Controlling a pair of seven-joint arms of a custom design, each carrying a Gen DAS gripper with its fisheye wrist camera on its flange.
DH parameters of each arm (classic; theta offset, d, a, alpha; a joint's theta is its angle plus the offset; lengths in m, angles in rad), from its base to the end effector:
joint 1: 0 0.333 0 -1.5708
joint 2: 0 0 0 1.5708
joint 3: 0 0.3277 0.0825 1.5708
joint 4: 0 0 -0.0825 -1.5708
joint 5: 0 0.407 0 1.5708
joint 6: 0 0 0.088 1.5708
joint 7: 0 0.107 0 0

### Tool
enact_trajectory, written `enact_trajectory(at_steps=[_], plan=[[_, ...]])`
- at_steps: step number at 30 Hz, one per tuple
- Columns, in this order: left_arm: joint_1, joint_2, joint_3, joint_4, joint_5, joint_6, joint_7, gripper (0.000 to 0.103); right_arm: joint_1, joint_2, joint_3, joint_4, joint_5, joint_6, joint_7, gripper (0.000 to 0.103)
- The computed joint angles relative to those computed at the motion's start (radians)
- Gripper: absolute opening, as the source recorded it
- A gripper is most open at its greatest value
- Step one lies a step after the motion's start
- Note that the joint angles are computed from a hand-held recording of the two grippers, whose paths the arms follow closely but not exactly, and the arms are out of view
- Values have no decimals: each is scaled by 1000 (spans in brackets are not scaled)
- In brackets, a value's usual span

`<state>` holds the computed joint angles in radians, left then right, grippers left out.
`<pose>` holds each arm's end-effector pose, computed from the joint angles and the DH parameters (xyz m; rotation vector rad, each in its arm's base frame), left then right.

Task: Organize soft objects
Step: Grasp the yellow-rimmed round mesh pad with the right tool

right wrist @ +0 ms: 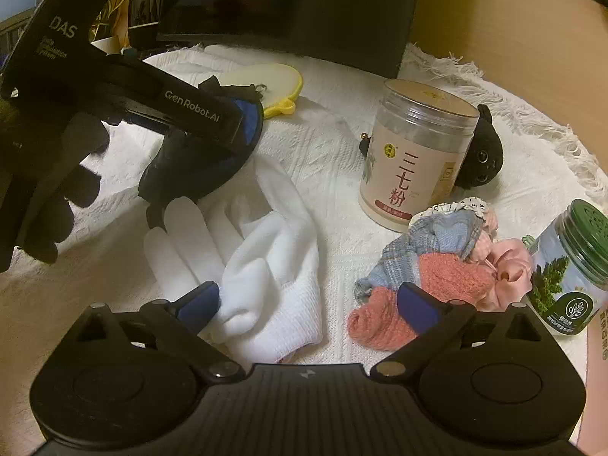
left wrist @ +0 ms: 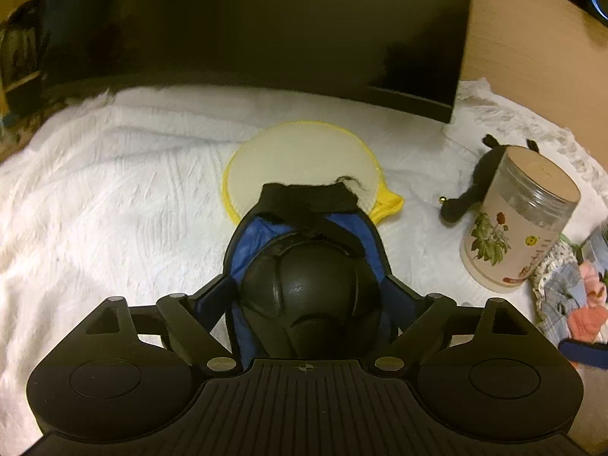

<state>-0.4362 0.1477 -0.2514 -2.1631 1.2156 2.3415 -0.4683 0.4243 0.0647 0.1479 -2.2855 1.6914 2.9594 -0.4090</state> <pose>0.4616 -0.3582 0.3368 -2.0485 1.2520 -0.6216 0.4830 0.2316 0.3361 -2.2303 0.7372 -0.4277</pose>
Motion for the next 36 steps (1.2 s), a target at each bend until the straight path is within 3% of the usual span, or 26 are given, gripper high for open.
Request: enact_trajectory(at_steps=[5,10,14,16,17,20,25,30,32,36], plan=[[25,-27,8,-37,-11,82,-25,92,0,1,1,-2,-24,-1,20,103],[31,-59,0,-73,27,103,-105,82,2,2,4,-2,-31,13,33,103],[35,-96,-12,-110,37,103,-165,82,3,3,6,-9,-188,16,182,103],[38,-130,-21,-141,53,109,-204,82,-4,5,8,-5,-209,2,167,103],[40,-151,-27,-158,57,104,-222,82,-6,5,10,-4,-221,1,160,103],[40,-223,-56,-210,47,38,-273,82,1,-15,13,-20,-426,16,311,103],[55,-329,-86,-289,-34,-43,-285,82,9,-71,14,39,-320,-90,202,103],[87,-389,-90,-351,-122,-27,-269,82,49,45,44,213,-403,-77,268,103],[100,-399,-87,-361,-141,-2,-233,82,64,125,57,298,-503,-46,366,103],[122,-419,-95,-367,-160,23,-169,82,148,314,-50,526,-906,-140,923,103]])
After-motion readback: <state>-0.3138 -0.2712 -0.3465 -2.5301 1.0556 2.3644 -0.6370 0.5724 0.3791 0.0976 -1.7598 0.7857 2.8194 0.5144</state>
